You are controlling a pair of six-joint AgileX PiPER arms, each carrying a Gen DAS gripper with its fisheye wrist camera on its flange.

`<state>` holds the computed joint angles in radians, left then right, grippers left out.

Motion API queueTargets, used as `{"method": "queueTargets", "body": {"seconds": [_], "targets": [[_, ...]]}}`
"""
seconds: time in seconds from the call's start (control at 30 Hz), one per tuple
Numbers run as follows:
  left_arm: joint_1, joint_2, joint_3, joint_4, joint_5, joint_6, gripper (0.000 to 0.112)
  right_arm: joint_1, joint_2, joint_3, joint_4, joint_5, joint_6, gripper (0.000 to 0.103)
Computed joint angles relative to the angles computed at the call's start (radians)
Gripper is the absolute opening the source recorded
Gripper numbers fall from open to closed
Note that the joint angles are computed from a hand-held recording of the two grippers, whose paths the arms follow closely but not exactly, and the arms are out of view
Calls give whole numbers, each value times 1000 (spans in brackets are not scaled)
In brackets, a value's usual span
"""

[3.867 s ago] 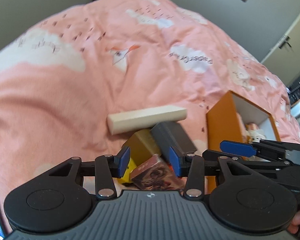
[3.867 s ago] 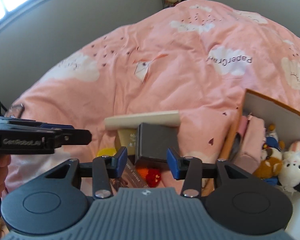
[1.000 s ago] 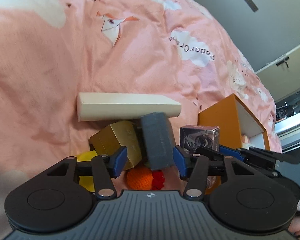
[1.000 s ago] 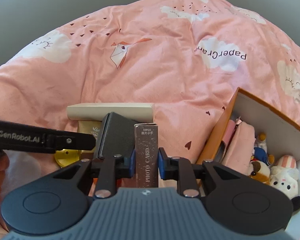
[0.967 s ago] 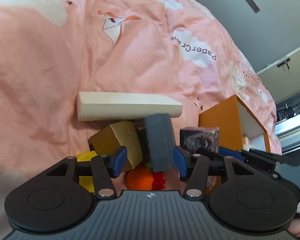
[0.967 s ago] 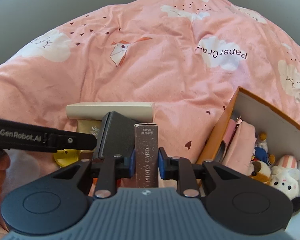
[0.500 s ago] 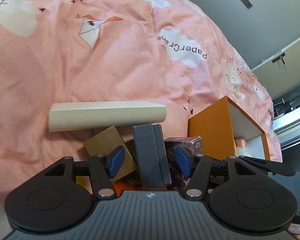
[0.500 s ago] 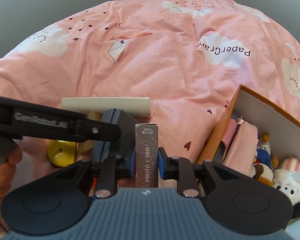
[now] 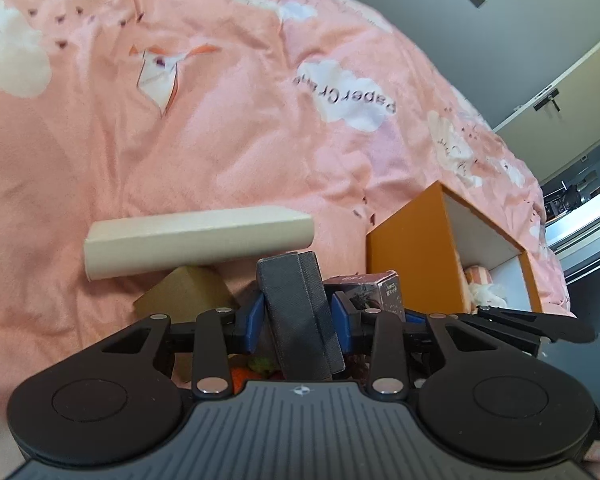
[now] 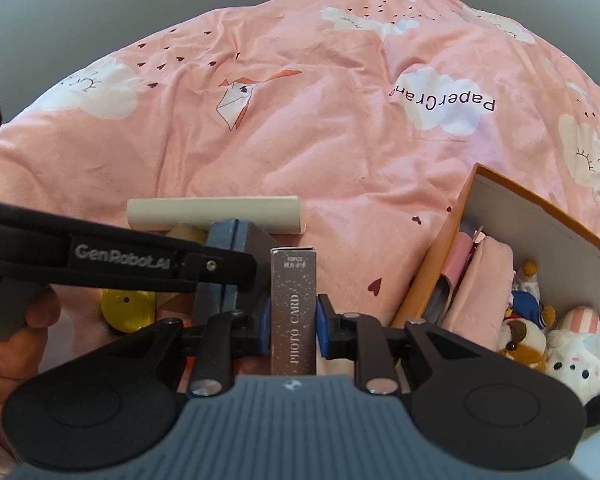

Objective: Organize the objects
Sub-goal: 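Grasp the dark grey box with the left tool while the right tool holds the PHOTO CARD box, then carry both held boxes over the orange box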

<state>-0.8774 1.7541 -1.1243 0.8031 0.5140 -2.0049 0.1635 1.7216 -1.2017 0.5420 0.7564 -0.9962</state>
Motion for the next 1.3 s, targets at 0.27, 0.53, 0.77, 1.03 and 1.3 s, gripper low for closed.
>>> {"method": "queueTargets", "body": {"seconds": [0.27, 0.53, 0.77, 1.03, 1.3], "targets": [[-173, -30, -128, 130, 297, 30, 40, -109, -112, 23, 126, 84, -93, 23], [-294, 67, -388, 222, 473, 263, 40, -358, -197, -40, 269, 325, -137, 24], [-346, 286, -725, 198, 511, 691, 40, -541, -189, -56, 278, 369, -129, 24], [-331, 561, -1084, -45, 566, 1236, 40, -611, -107, -14, 208, 313, -96, 24], [-284, 640, -1181, -227, 643, 1570, 39, -605, -28, -19, 163, 284, -60, 24]]}}
